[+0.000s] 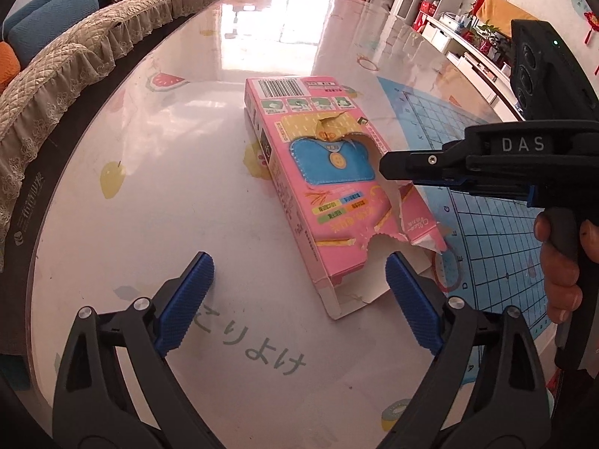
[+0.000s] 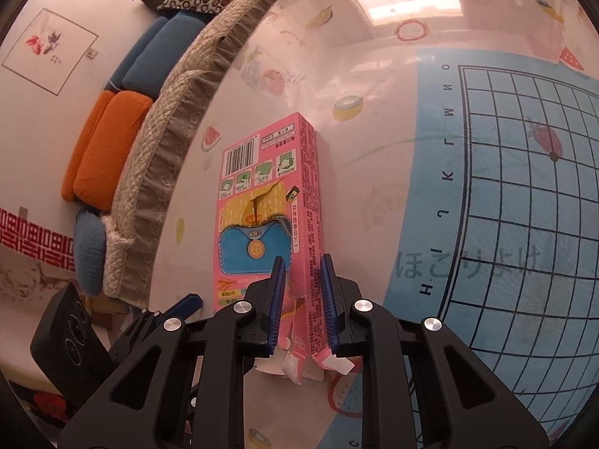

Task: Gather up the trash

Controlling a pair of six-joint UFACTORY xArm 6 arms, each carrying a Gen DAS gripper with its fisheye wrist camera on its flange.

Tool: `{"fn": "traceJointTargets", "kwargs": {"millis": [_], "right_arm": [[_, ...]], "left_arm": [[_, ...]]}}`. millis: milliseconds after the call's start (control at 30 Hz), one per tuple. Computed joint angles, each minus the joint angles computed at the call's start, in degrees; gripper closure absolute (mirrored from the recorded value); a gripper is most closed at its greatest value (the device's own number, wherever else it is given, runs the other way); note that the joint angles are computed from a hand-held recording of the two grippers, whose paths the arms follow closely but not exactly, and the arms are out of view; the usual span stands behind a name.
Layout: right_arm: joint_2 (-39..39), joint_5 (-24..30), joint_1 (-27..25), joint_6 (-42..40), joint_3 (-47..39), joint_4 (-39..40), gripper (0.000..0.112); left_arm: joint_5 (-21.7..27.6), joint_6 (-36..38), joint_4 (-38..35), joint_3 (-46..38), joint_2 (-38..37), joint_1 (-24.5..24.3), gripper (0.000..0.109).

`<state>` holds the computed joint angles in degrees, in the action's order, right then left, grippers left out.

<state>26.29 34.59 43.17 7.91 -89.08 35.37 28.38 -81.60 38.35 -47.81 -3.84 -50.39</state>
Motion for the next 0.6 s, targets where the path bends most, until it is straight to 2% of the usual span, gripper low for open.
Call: {"fn": "traceJointTargets", "kwargs": {"millis": [133, 200, 267, 367, 467, 600], "right_arm": [[0.52, -0.26, -0.07, 0.71, -0.33, -0.20, 0.096], [0.44, -0.66, -0.08, 0.58, 0.02, 0.45, 0.097], [0.20, -0.60, -0.04, -0.17, 0.27, 1.32, 0.097], [-0.04, -0.63, 0.11, -0.92, 0.21, 2.26, 0.097], [-0.80, -0.99, 0.11, -0.96, 0.70, 2.26, 0.097], [-2.69, -1.71, -0.03, -1.54, 2.46, 2.67, 0.097]], "left_arm": [[3.86, 0.62, 1.63, -1.68, 0.88, -0.85, 0.032], [4.39, 0.27, 2.44, -1.70, 0.70, -1.19, 0.043], [3.44, 0.41, 2.50, -0.93, 0.00, -0.70, 0.060], [-0.93, 2.14, 0.00, 0.87, -1.18, 0.83, 0.078], [-1.18, 3.63, -1.22, 0.58, -0.93, 0.63, 0.079], [-2.09, 0.93, 0.75, 0.93, -1.65, 0.20, 0.079]]}}
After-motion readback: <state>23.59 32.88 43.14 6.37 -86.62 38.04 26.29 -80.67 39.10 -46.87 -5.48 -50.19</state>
